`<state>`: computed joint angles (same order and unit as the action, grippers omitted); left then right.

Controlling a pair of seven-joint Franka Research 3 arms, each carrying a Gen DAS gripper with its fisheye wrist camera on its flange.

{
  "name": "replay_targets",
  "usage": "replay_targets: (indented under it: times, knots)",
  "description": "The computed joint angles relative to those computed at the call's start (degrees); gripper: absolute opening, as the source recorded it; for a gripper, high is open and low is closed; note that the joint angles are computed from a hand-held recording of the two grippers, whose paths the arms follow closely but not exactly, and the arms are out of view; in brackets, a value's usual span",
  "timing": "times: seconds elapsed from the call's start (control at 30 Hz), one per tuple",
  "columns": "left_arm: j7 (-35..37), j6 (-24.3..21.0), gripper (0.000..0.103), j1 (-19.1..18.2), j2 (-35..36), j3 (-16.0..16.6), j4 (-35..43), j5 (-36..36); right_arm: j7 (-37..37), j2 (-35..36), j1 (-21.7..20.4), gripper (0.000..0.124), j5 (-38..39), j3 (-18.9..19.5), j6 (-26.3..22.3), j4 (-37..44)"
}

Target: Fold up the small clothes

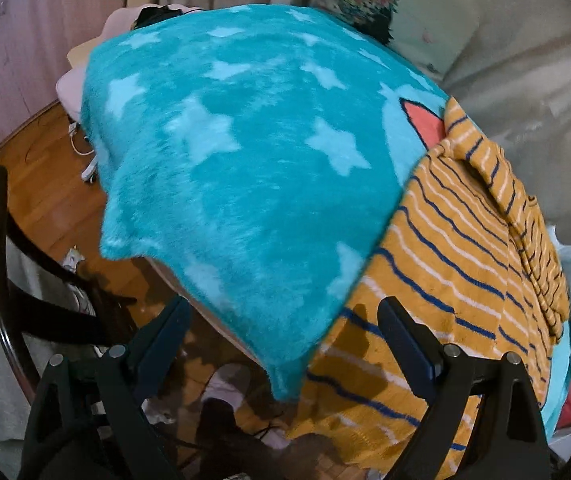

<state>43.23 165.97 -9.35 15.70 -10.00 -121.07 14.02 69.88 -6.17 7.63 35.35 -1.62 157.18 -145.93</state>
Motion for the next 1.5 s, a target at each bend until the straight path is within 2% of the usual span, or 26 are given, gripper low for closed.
replay_targets:
  times: [0.07,0.17,0.27,0.43,0.53,0.6,0.73,1.1,1.27,1.43,1.5]
  knots:
    - [-0.35,0.98,0.094,-0.37,0.02,0.57,-0.46,1.15,-5.55,-0.32,0.61,0.062,7.49,-1.66,-3.54,0.73]
    - [0.14,0.93,0.094,-0.59,0.96,0.85,-0.03,2.71,-10.77,-0.2,0.15,0.062,13.95,-2.58,-7.5,1.79]
    - [4.73,2.77,0.094,2.47,1.95,-2.91,-0.63,-2.06,-13.53,-0.15,-0.21,0.062,18.47,-2.26,-11.11,2.35]
    - [12.24,6.32,0.094,8.22,3.71,-10.03,-2.13,-12.2,-12.45,-0.22,-0.03,0.063,16.55,-0.6,-11.97,2.94]
    - [16.85,8.01,0.094,14.29,5.04,-16.71,-2.78,-19.68,-12.8,-0.24,0.41,0.064,16.25,-0.23,-12.35,3.11]
    - [18.02,8.83,0.094,15.63,5.18,-18.38,-3.36,-22.06,-12.96,-0.03,0.65,0.064,15.52,0.04,-12.38,3.45]
    - [17.21,8.47,0.094,12.73,4.49,-15.83,-3.31,-21.51,-14.38,0.37,1.03,0.064,15.48,0.22,-13.44,4.09]
    - [20.83,8.02,0.094,13.82,4.36,-18.73,-3.97,-25.74,-17.12,1.35,1.11,0.064,17.49,0.33,-17.05,5.63]
    - [24.07,8.44,0.095,16.21,4.74,-22.28,-4.63,-28.78,-18.39,1.11,1.56,0.064,18.03,0.76,-18.18,5.52]
    - [28.85,8.04,0.094,21.4,5.48,-27.83,-5.15,-33.54,-19.53,0.4,2.15,0.064,19.91,0.83,-18.64,4.82]
    - [30.26,7.55,0.094,21.81,5.06,-28.24,-5.48,-34.54,-19.86,0.34,2.2,0.064,20.9,0.74,-18.68,4.56]
